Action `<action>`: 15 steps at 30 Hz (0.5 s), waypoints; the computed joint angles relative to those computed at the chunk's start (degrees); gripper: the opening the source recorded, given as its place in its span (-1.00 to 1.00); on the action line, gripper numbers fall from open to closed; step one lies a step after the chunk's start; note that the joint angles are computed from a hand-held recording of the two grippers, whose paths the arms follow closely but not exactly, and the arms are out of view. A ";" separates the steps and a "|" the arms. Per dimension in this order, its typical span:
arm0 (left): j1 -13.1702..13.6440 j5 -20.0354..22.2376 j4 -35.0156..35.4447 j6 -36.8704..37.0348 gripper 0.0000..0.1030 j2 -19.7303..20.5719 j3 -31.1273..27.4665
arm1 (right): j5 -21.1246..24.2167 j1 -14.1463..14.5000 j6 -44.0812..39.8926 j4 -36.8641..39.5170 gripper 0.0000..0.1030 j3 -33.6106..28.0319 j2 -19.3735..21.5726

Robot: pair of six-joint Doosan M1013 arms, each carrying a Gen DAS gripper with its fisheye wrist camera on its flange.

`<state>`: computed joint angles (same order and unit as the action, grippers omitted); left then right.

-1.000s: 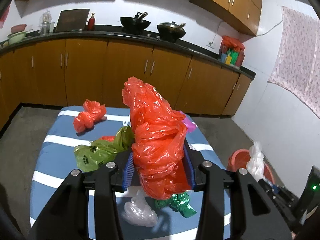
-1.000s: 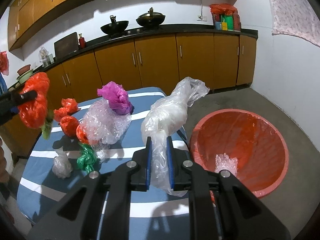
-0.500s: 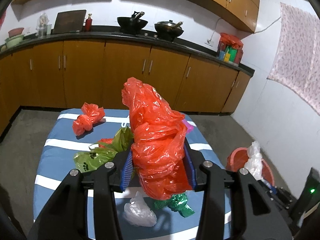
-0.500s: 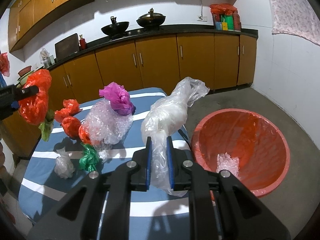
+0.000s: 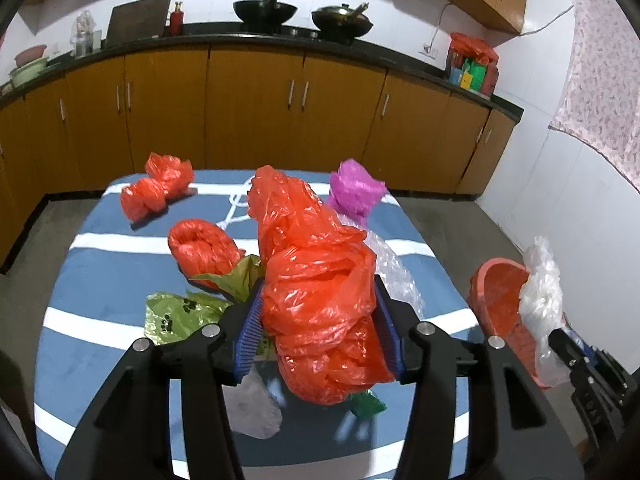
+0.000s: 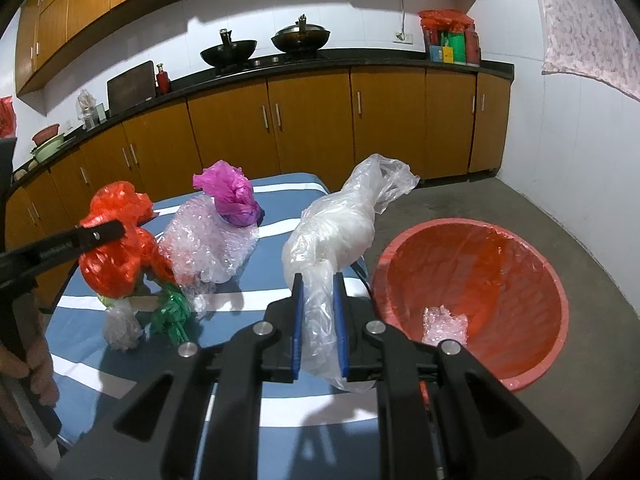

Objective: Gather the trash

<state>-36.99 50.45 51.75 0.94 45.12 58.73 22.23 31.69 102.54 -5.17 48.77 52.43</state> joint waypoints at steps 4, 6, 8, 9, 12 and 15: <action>0.17 -0.64 -1.15 -0.04 0.02 -0.28 0.77 | -0.23 -0.02 1.17 -0.98 -0.71 0.30 -0.20; 0.29 -2.21 -0.85 -0.66 -0.05 -1.01 2.00 | -0.35 0.00 1.30 -1.08 -0.71 0.49 -0.29; 0.35 -3.37 -0.51 -0.55 -0.36 -1.39 2.62 | -0.32 -0.01 1.04 -0.81 -0.71 0.51 -0.30; 0.39 -3.76 -0.56 -0.10 -0.48 -1.55 2.78 | -0.31 -0.01 0.98 -0.69 -0.71 0.49 -0.27; 0.34 -4.11 0.05 0.82 -0.55 -1.89 3.01 | -0.63 -0.06 0.33 0.34 -0.71 0.79 -0.41; 0.57 -5.94 -0.49 0.50 -0.42 -2.35 3.71 | -1.10 -0.19 -0.21 1.08 -0.71 1.33 -0.68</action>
<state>-36.41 44.51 51.26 1.43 42.77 62.45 21.13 31.50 102.33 -4.09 50.09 51.75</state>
